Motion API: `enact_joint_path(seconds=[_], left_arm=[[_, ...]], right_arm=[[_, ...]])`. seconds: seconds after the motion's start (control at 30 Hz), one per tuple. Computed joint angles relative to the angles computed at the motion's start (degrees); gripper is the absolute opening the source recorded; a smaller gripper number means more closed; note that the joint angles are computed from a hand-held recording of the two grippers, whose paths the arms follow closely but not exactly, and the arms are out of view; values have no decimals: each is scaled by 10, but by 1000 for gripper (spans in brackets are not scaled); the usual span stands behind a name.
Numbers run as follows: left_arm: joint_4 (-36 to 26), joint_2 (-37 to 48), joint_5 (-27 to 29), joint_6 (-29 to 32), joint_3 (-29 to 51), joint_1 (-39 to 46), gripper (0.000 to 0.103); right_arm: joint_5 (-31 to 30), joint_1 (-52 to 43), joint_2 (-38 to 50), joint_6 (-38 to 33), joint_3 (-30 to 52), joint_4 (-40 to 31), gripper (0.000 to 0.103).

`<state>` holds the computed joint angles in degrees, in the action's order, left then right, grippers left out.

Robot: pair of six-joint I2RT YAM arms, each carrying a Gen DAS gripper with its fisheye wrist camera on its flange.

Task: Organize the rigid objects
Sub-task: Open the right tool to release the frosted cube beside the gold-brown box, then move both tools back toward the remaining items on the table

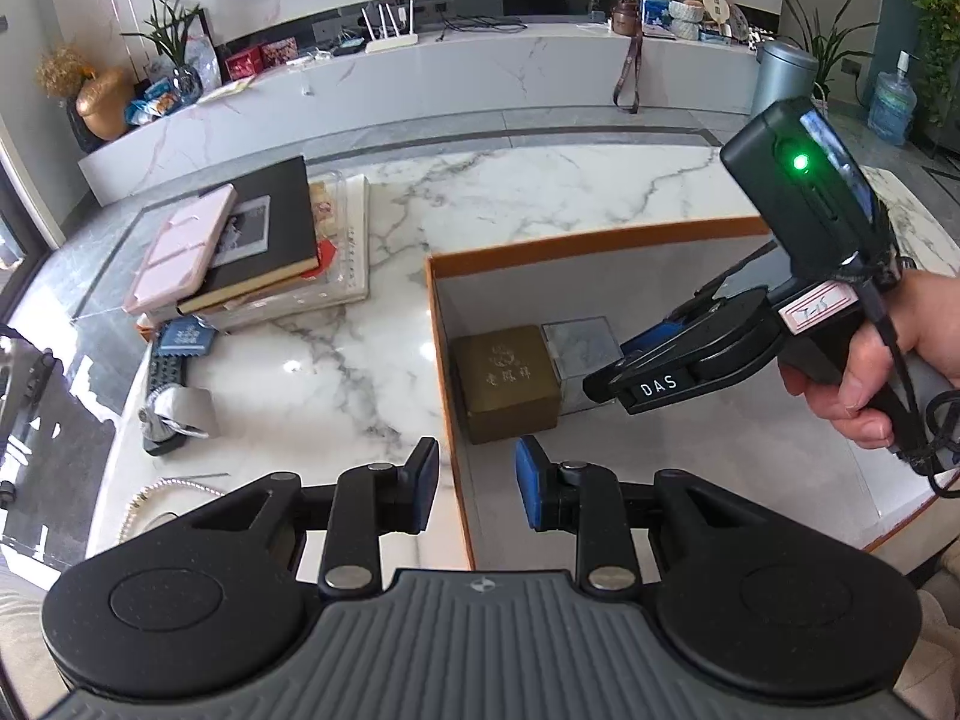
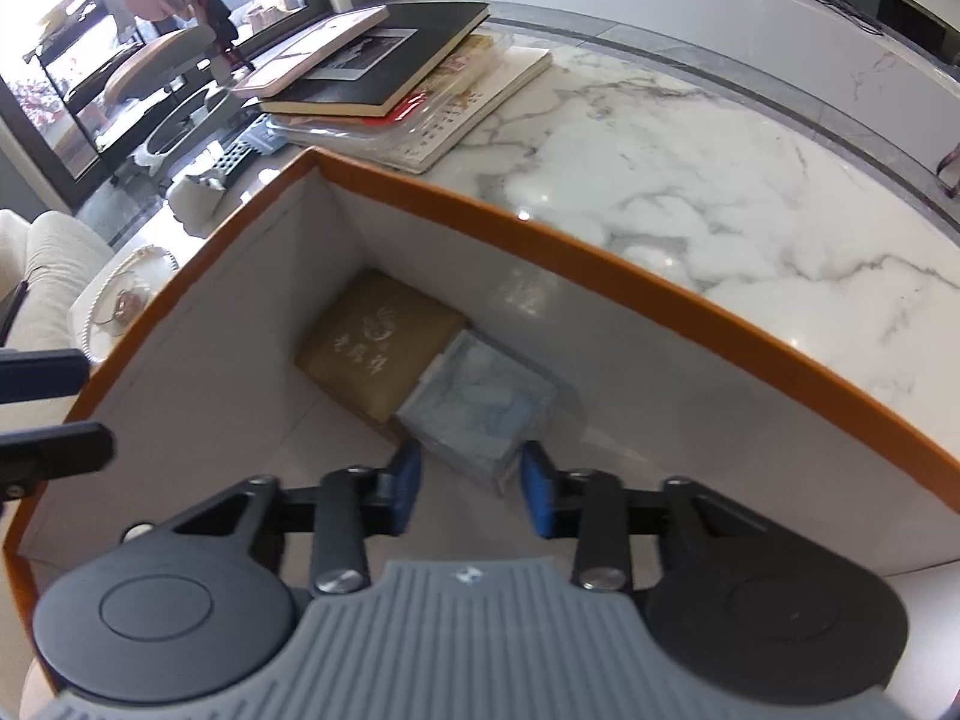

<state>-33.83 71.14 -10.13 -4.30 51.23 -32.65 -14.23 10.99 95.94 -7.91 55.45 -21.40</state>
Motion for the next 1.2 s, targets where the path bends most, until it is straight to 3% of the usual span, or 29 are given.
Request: enact_joint_path(seconds=[0.23,0.53,0.73,0.9,1.07,1.2], left_arm=[[-22,-38,-42,-18,18,-47,32],[-2,-46,-47,-66,56,-174,32],[42,8,-65,-84,87,-269,40],[78,84,-36,-89,130,-323,40],[81,188,-2,-95,192,-364,41],[41,286,1,-117,265,-378,52]], right_arm=[[-18,-12,-23,0,-7,-15,32],[-83,-89,-239,-32,-80,-116,34],[-197,-311,-379,-151,-93,-259,41],[-298,-599,-364,-345,-54,-389,42],[-296,-790,-292,-453,-36,-414,42],[-267,-864,-234,-487,-43,-404,43]])
